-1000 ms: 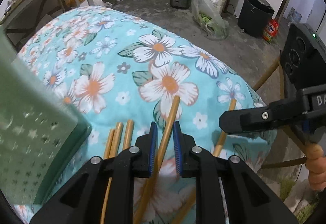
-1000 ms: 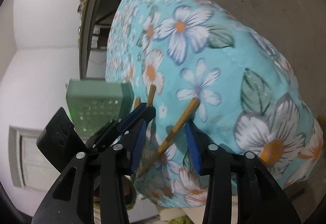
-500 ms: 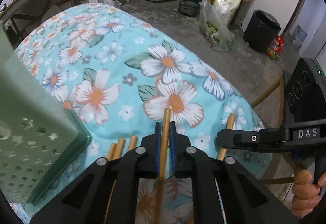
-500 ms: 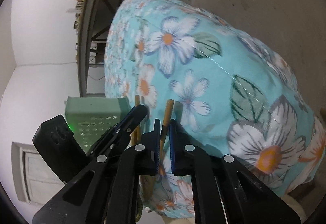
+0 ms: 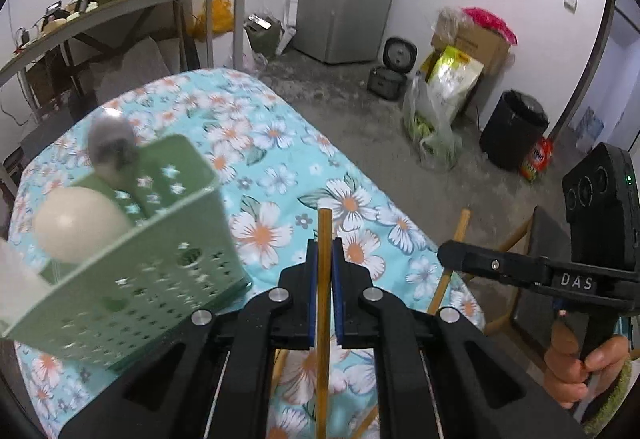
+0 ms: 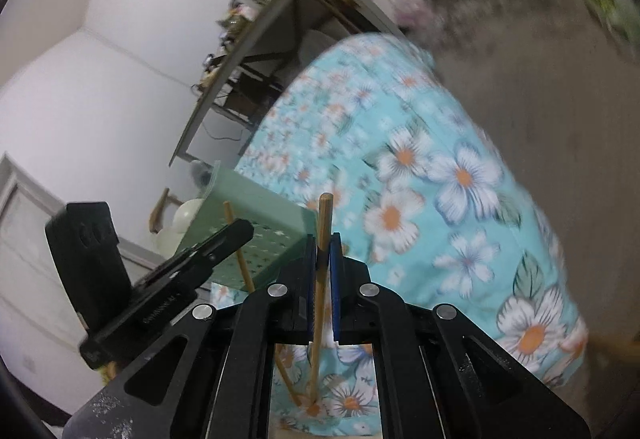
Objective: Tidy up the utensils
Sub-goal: 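Carry the upright chopsticks with both tools above the green holder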
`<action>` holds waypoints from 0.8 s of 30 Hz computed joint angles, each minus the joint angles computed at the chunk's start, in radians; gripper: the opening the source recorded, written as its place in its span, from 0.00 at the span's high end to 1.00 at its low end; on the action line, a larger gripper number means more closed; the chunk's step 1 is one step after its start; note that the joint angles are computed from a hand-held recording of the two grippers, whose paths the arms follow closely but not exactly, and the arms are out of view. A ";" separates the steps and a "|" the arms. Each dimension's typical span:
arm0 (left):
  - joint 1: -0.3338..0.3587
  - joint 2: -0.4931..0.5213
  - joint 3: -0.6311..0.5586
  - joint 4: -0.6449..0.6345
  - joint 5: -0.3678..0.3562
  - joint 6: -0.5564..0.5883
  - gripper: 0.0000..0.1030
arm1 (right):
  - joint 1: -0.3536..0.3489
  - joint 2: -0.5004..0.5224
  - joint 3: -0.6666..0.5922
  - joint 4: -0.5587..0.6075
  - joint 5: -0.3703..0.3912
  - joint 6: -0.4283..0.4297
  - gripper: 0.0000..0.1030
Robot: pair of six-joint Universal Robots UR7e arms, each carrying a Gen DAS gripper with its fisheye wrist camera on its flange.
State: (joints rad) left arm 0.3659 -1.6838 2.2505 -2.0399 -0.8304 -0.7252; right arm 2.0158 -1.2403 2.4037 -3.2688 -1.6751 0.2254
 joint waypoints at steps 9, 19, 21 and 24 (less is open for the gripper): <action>-0.133 -0.144 -0.035 0.213 0.107 -0.167 0.94 | 0.123 0.032 -0.070 -0.023 -0.105 -0.135 0.96; -0.262 -0.228 -0.109 0.454 0.253 -0.356 0.94 | 0.170 0.054 -0.114 -0.039 -0.103 -0.177 0.96; -0.286 -0.240 -0.126 0.512 0.279 -0.401 0.94 | 0.176 0.059 -0.122 -0.042 -0.102 -0.183 0.96; -0.315 -0.260 -0.145 0.577 0.314 -0.451 0.94 | 0.182 0.064 -0.131 -0.041 -0.095 -0.187 0.96</action>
